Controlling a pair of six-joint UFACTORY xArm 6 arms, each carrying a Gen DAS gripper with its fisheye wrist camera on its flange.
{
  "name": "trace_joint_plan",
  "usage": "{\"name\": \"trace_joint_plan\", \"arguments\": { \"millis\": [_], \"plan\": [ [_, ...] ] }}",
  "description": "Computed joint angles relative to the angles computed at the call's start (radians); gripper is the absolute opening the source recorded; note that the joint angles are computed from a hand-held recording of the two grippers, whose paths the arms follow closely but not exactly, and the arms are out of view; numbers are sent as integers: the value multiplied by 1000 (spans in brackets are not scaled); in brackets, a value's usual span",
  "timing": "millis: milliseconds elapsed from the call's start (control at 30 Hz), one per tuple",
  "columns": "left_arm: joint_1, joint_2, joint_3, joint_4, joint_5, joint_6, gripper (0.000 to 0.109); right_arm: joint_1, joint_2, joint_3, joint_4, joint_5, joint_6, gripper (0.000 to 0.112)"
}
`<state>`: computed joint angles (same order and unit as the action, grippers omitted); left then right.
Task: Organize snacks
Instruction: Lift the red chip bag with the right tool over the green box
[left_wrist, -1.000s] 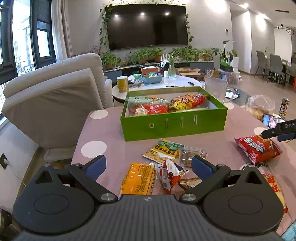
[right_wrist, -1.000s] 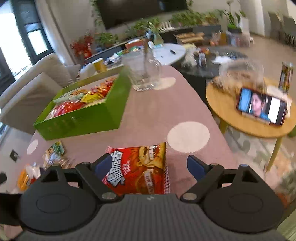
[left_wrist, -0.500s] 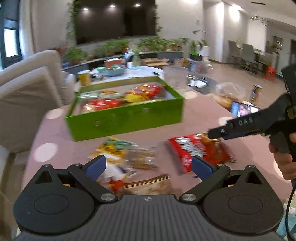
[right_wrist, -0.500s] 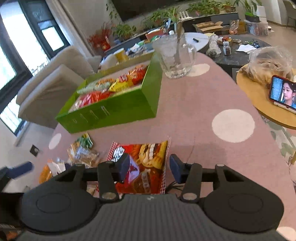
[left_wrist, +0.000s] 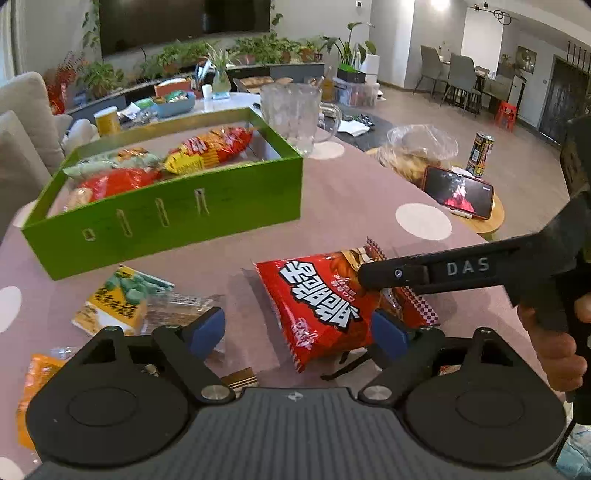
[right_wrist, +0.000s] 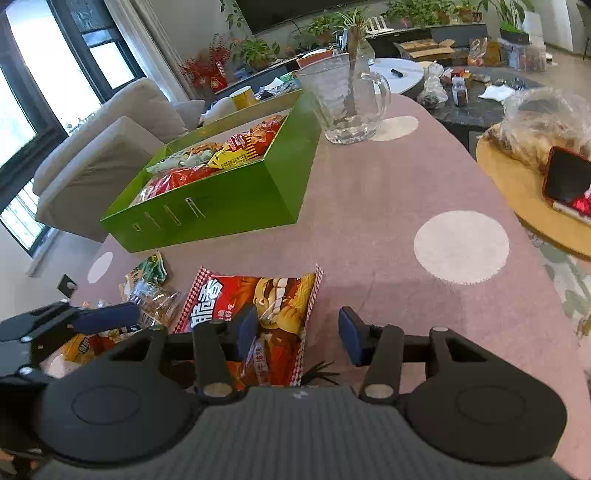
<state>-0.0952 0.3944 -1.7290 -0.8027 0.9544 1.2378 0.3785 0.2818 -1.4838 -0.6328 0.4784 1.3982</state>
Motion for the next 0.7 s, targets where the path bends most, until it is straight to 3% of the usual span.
{"name": "trace_joint_plan", "arguments": {
  "millis": [100, 233, 433, 700],
  "plan": [
    [-9, 28, -38, 24, 37, -25, 72, -3, -2, 3, 5, -12, -6, 51],
    [-12, 66, -94, 44, 106, -64, 68, 2, 3, -10, 36, -2, -19, 52],
    [-20, 72, -101, 43, 103, -70, 66, -1, 20, -14, 118, -64, -103, 54],
    [-9, 9, -37, -17, 86, 12, 62, 21, 7, -30, 69, -55, -75, 49]
  ]
}}
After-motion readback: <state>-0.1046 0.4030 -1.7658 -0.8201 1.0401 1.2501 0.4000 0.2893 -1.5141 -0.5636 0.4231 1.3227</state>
